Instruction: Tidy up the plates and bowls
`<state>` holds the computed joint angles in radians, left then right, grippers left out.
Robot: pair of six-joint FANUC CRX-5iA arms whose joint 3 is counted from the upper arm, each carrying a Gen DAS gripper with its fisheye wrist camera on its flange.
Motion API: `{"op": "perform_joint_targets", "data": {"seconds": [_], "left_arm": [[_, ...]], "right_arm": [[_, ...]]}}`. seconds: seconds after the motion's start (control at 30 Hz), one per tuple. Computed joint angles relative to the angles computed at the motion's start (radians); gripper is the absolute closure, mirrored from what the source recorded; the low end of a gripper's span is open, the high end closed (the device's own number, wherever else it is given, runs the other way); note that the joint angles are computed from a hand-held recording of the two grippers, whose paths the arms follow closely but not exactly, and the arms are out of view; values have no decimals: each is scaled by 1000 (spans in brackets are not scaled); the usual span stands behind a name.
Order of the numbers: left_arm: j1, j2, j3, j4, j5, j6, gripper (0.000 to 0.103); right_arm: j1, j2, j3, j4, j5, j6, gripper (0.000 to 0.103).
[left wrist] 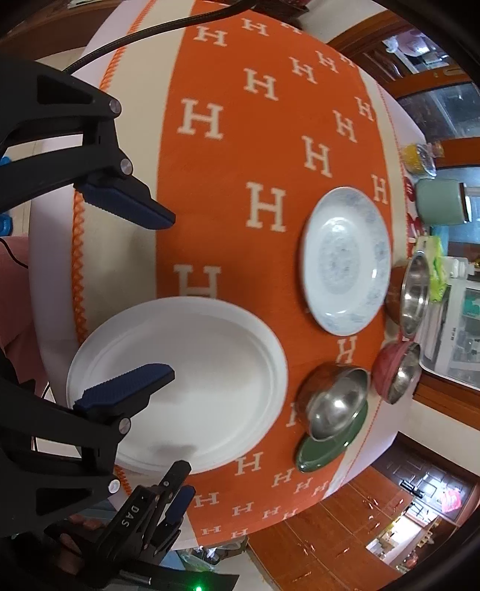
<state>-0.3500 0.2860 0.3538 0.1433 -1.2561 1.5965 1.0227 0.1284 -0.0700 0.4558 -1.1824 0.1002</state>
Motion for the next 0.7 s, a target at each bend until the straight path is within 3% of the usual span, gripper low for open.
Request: {"op": "perform_joint_targets", "data": {"seconds": [0.3,0.7], "left_arm": [[53,20,87,15,-41,-93,21],[129,135,316,26,-159,-211,20]], "right_arm": [[5,56,85,32,10,-57,38],[-7,155,225,80,26,-114,38]]}}
